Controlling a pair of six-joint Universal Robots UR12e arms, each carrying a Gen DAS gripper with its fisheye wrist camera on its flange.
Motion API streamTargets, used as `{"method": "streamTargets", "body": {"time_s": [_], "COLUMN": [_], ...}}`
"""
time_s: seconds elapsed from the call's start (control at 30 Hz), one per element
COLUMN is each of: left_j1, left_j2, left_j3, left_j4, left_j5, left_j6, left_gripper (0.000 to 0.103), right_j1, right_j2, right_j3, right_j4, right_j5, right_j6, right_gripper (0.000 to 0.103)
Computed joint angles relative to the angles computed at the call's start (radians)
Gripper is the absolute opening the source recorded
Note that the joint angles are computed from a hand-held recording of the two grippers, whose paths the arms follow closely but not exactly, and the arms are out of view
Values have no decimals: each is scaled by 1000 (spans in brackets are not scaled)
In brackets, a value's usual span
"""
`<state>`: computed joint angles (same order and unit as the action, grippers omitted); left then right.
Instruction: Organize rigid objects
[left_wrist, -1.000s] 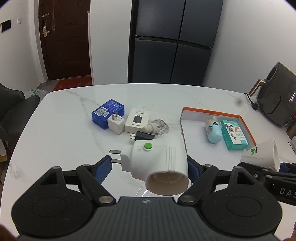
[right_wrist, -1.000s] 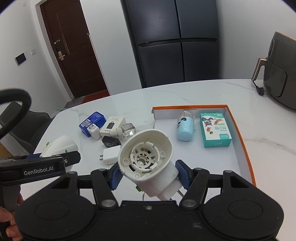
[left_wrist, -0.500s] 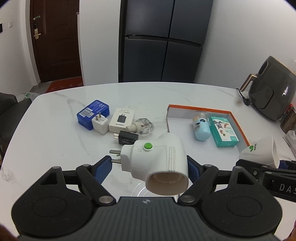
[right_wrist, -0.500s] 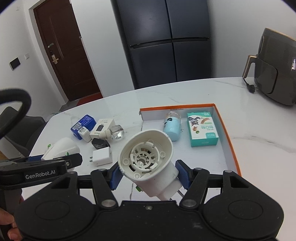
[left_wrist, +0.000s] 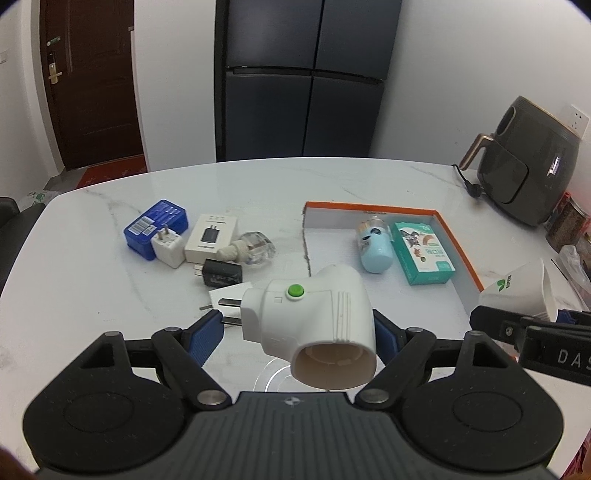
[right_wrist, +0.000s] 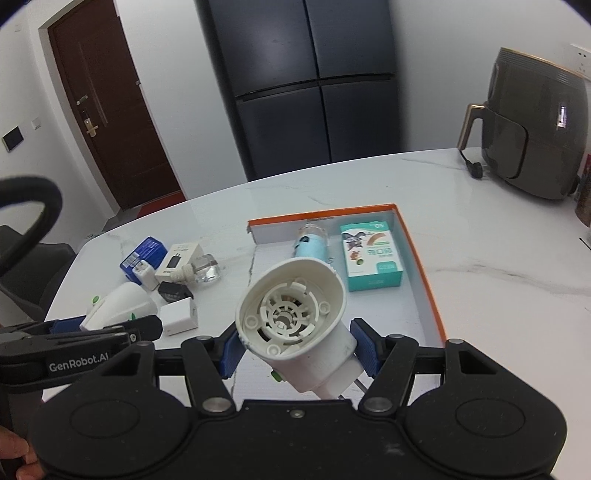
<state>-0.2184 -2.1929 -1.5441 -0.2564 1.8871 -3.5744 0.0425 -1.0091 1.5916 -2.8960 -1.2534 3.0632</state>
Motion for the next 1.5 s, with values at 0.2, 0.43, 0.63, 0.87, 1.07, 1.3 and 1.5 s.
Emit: {"method": "streamTargets", "body": {"time_s": [0.2,0.43,0.63,0.87,1.07,1.3,1.5], "left_j1": [-7,-14,-19,-24,-26,-28,-30], "left_j2": [-12,-25,-36,-48,-55,-66,-80], "left_j3": [18,38,55,72,84,101,120], "left_j4": [-4,-8,-11,-20,-30,-43,-56], "left_j5": [-12,-31,-41,-51,-57,-64,-69], "left_j6": [14,32,45,53,51,40,32], "left_gripper": [84,84,84,84,84,84,84], "right_j1": [-9,-21,-29,-37,-40,-43,-45], "right_j2": [-2,-4,-6,-5,-1,5,15], "right_j3": [4,8,9,9,6,-1,-13], "right_j4": [-4,-8,-11,-13,-9,0,15], "right_j5": [-16,-31,-39,-49,-52,-58,-61], "right_j6": [13,27,38,49,49,41,36], "right_gripper": [74,74,74,74,74,74,74]}}
